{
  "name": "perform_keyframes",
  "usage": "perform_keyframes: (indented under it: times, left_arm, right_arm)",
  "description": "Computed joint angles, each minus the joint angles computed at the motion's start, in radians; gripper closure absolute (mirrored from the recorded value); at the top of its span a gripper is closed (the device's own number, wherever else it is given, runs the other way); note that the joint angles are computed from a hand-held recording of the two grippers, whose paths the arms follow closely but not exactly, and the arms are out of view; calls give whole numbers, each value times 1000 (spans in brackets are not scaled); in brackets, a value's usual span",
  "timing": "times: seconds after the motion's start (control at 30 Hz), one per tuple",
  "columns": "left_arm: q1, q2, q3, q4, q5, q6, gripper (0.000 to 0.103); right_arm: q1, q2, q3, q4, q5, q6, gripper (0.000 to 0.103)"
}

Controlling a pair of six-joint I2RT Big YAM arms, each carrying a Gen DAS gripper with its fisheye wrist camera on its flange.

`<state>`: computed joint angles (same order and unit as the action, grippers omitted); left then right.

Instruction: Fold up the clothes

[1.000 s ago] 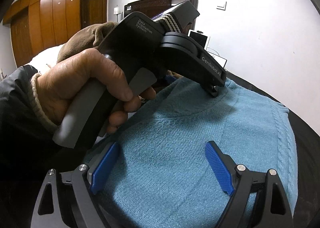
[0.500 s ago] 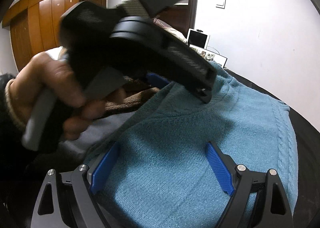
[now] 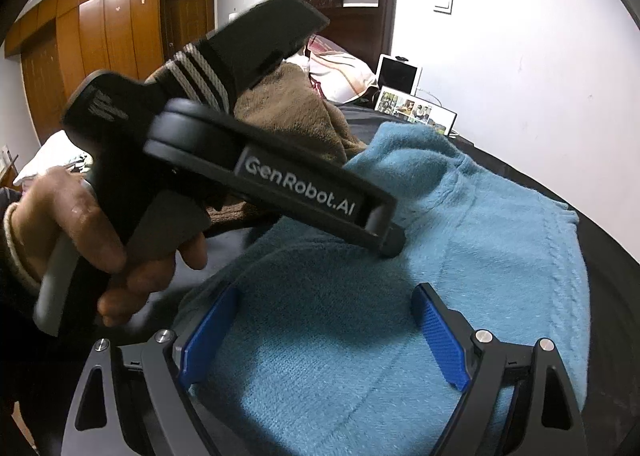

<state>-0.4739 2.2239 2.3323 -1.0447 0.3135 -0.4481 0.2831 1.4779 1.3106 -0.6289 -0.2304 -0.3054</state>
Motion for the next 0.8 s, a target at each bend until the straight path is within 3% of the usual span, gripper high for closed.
perform_keyframes:
  times: [0.2, 0.4, 0.6, 0.8]
  left_arm:
    - [-7, -4, -10, 18, -32, 10, 12]
    - [-9, -5, -15, 28, -33, 9, 12]
    - [-10, 3, 0, 27, -23, 8, 11]
    - [-11, 18, 26, 17, -3, 10, 7]
  right_arm:
    - [-12, -39, 7, 20, 2, 15, 12]
    - [-107, -61, 25, 34, -53, 75, 12]
    - [-242, -3, 91, -47, -89, 196, 11]
    - [-311, 106, 161, -112, -239, 287, 11]
